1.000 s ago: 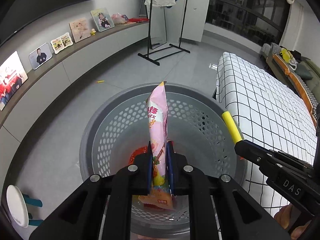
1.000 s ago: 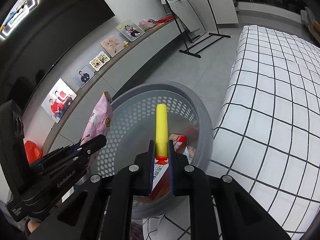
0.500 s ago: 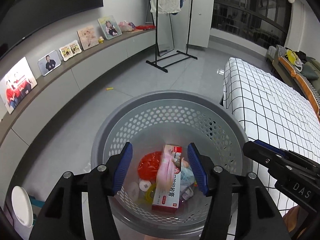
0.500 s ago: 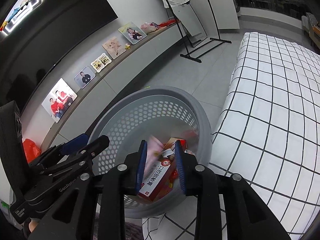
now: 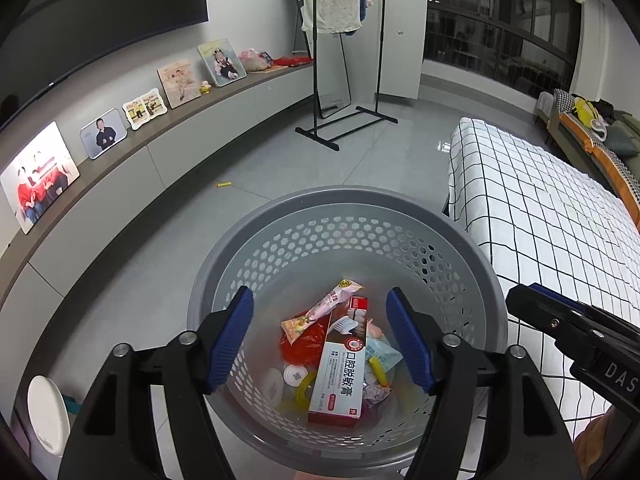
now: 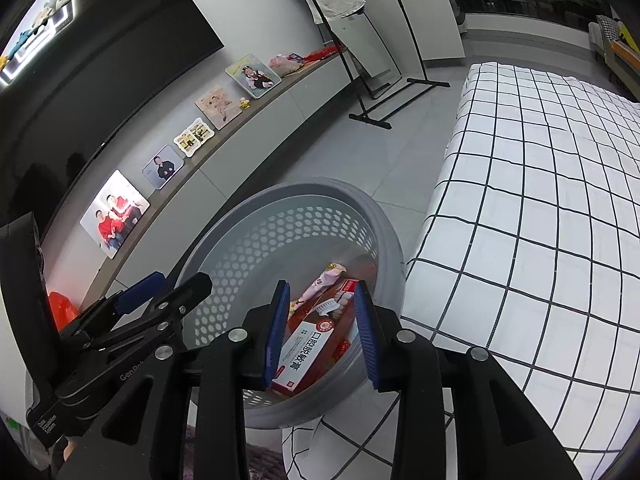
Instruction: Collect trash
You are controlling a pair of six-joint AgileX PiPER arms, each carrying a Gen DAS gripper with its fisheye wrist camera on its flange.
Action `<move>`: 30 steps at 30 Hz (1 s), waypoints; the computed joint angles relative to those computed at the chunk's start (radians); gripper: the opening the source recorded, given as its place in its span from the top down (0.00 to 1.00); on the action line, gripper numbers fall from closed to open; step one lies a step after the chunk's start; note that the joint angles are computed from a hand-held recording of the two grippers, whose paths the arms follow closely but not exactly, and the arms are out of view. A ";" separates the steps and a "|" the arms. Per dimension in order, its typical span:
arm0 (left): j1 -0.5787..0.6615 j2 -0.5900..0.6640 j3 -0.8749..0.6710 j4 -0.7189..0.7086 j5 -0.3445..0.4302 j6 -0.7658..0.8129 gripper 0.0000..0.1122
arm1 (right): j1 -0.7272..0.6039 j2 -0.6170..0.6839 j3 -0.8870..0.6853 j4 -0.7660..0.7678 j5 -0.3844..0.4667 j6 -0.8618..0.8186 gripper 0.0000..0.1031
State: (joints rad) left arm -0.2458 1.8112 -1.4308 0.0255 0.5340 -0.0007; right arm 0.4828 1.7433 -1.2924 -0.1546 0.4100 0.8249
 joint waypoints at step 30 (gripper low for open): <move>0.004 -0.032 0.032 -0.018 -0.040 0.014 0.19 | 0.083 -0.037 -0.007 -0.376 0.119 0.343 0.44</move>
